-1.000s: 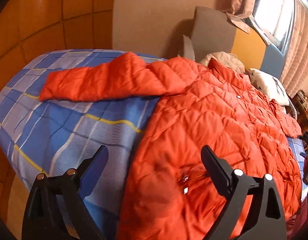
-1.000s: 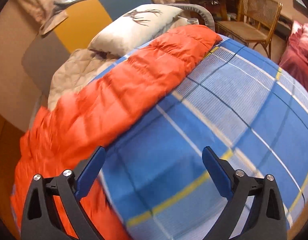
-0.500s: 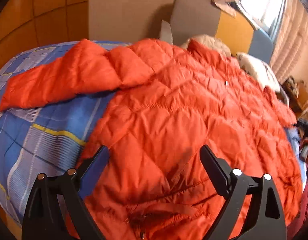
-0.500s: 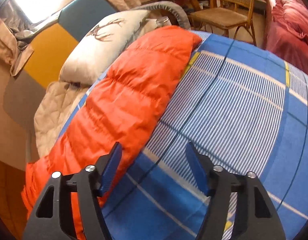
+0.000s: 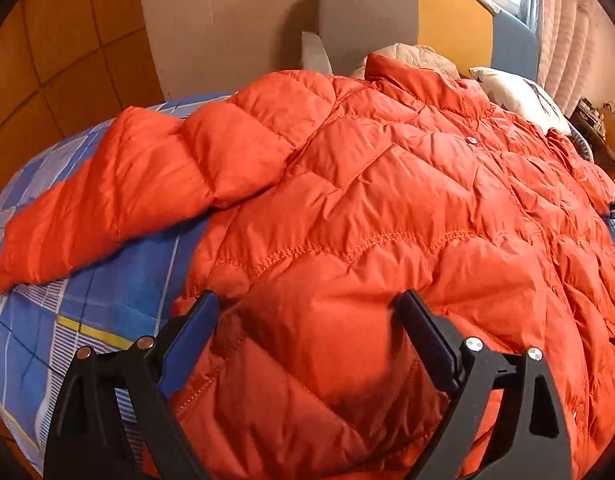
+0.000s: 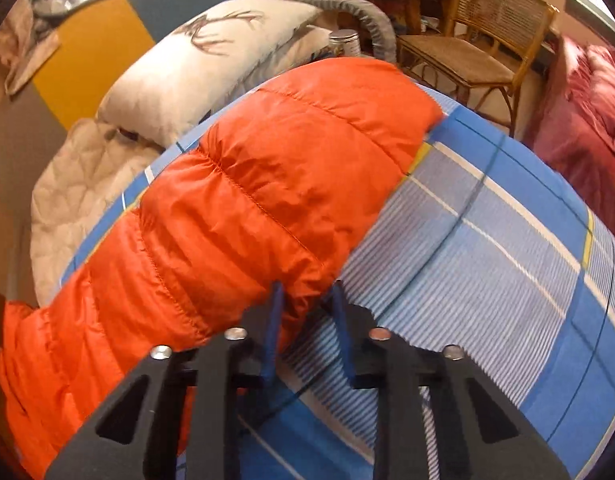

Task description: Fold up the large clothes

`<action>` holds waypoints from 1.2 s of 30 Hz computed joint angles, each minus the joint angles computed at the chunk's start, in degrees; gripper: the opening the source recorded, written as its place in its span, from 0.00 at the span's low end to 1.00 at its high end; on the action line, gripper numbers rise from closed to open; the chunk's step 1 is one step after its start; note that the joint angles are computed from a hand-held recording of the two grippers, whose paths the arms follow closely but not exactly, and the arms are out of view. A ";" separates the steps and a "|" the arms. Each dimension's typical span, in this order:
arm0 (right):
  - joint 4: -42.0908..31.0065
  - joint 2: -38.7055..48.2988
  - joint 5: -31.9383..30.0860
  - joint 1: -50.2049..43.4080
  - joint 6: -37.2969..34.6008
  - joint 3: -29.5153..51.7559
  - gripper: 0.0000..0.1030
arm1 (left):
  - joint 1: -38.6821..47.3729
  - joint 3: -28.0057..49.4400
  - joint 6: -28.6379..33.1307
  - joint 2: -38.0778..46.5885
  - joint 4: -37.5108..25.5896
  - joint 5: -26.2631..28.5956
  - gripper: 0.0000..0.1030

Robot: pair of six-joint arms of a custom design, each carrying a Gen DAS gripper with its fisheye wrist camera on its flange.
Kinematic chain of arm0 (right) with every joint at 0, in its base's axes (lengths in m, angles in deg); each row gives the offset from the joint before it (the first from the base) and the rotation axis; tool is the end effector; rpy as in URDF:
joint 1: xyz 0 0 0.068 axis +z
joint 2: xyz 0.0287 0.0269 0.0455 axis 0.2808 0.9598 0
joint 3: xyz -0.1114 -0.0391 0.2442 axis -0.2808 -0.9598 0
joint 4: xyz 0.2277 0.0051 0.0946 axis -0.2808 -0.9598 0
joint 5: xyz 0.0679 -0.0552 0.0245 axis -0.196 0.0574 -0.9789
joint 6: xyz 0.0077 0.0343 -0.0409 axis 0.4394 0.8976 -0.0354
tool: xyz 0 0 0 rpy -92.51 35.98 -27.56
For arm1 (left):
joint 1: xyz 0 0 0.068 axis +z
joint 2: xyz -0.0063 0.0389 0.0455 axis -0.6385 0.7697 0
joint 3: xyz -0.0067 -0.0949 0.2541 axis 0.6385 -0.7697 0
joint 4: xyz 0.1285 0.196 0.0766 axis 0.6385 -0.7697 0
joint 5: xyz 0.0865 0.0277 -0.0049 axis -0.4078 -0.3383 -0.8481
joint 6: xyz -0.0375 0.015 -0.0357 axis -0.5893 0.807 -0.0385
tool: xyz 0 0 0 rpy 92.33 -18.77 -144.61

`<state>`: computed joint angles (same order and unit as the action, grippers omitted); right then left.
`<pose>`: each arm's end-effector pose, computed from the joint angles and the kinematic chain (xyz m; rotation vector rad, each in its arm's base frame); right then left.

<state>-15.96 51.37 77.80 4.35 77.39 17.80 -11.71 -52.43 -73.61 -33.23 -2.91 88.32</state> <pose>0.4274 -0.0891 0.2035 0.5305 2.5868 0.0501 0.1126 0.0582 0.1999 -0.5225 2.4672 0.1670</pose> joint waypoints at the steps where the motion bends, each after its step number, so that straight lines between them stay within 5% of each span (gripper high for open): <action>1: 0.18 -0.07 0.47 0.22 -1.03 -0.10 0.14 | 0.11 -0.52 0.24 -0.60 0.32 0.47 0.89; 6: 1.69 -1.74 4.10 1.76 -7.63 -1.89 0.04 | 4.64 -2.08 3.96 -1.87 0.81 5.97 0.89; 17: 9.03 -16.87 4.11 11.43 -18.06 -11.35 0.03 | 4.46 -3.33 4.28 -3.12 1.19 7.06 0.91; 28: 9.50 -27.09 14.57 43.82 -23.45 -21.64 0.03 | 7.15 -4.12 5.47 -4.47 0.87 9.95 0.92; 36: 6.74 -21.64 22.75 66.33 -18.28 -21.25 0.03 | 8.97 -4.10 6.56 -6.10 -0.99 11.73 0.92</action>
